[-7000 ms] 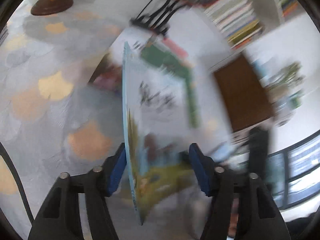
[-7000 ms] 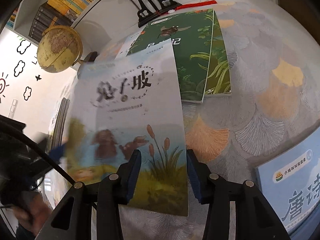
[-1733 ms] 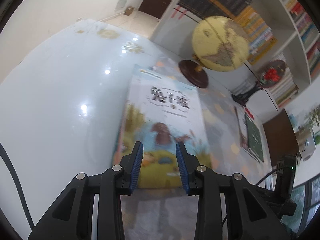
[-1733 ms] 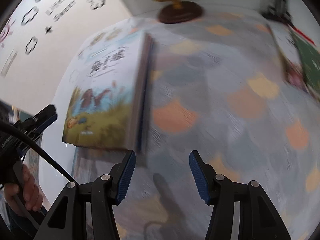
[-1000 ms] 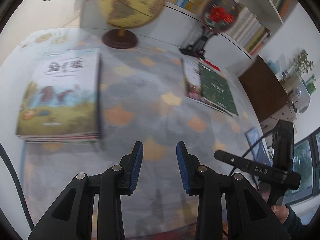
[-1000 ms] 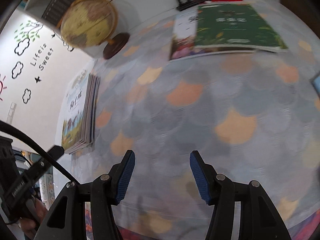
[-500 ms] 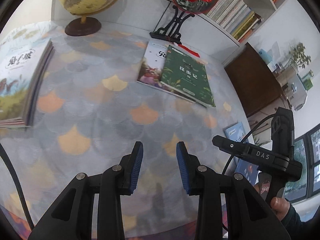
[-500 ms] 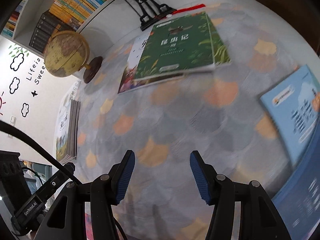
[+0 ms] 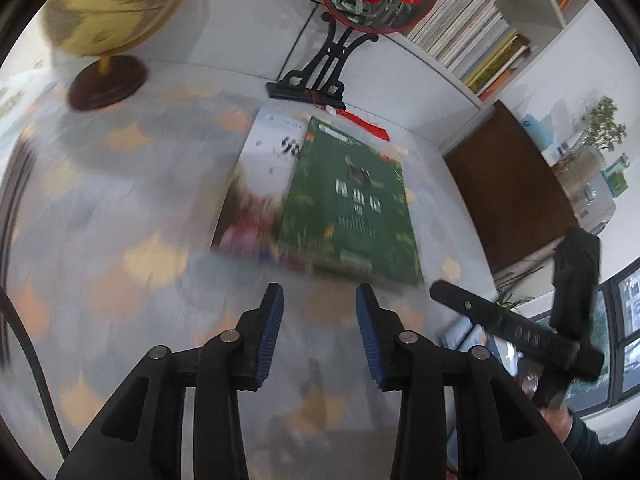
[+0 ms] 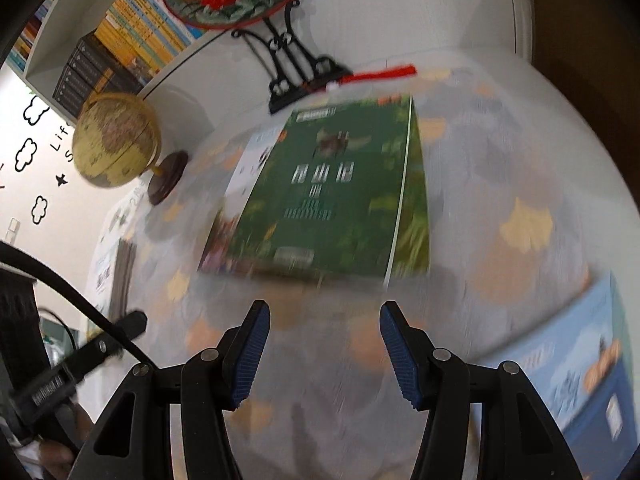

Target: Organize books

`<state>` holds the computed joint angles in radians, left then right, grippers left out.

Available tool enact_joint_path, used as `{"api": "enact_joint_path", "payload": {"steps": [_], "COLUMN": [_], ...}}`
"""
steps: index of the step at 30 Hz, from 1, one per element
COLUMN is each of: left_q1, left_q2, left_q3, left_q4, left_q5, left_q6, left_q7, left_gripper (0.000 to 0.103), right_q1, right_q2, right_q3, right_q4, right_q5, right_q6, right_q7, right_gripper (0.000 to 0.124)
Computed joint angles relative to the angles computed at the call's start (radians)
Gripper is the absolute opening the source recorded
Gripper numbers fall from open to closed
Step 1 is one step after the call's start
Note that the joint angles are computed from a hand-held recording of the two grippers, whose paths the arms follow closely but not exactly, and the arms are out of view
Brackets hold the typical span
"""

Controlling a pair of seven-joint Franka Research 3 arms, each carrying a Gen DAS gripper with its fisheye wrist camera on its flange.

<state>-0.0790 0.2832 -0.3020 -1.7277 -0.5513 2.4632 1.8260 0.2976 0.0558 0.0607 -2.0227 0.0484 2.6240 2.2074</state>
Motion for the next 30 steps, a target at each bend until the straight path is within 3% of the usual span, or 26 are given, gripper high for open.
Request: {"api": "enact_joint_path", "payload": {"steps": [3,6,11,17,20,23,25,28,30], "left_q1": [-0.040,-0.052,-0.065,-0.025,0.006,-0.007,-0.008,-0.017,-0.042], "left_q2": [0.152,0.283,0.426,0.475,0.476,0.382,0.372,0.421,0.489], "left_q3": [0.010,-0.004,-0.024,-0.093,-0.122,-0.087,-0.074,-0.056,-0.038], "left_q4": [0.193,0.360,0.534,0.570,0.560,0.424,0.414,0.504,0.617], "left_q5": [0.108,0.171,0.234,0.171,0.101,0.114,0.119,0.141,0.190], "left_q6": [-0.046,-0.110,-0.190,-0.227,-0.274,-0.160,-0.128,-0.136,-0.183], "left_q7": [-0.049,-0.093,-0.149,-0.095,-0.070,-0.061,-0.075,-0.127,-0.162], "left_gripper": [0.038,0.038,0.038,0.038,0.038,0.038,0.038,0.038,0.038], "right_q1": [-0.004,-0.011,-0.014,-0.023,-0.002,-0.005,0.027,0.012,0.005], "right_q2": [0.056,0.104,0.153,0.194,0.194,0.187,0.184,0.181,0.186], "right_q3": [-0.020,-0.033,-0.050,-0.049,-0.062,-0.046,-0.071,-0.063,-0.066], "right_q4": [0.056,0.099,0.141,0.165,0.171,0.164,0.175,0.177,0.184], "right_q5": [-0.074,-0.069,-0.039,0.027,-0.019,0.012,-0.080,-0.061,-0.049], "right_q6": [-0.004,0.008,-0.009,-0.035,-0.045,-0.037,-0.067,-0.066,-0.058], "right_q7": [0.035,0.020,0.004,-0.025,-0.009,-0.056,-0.003,-0.005,0.003], "right_gripper": [0.055,0.040,0.040,0.040,0.040,0.040,0.040,0.040,0.040]}}
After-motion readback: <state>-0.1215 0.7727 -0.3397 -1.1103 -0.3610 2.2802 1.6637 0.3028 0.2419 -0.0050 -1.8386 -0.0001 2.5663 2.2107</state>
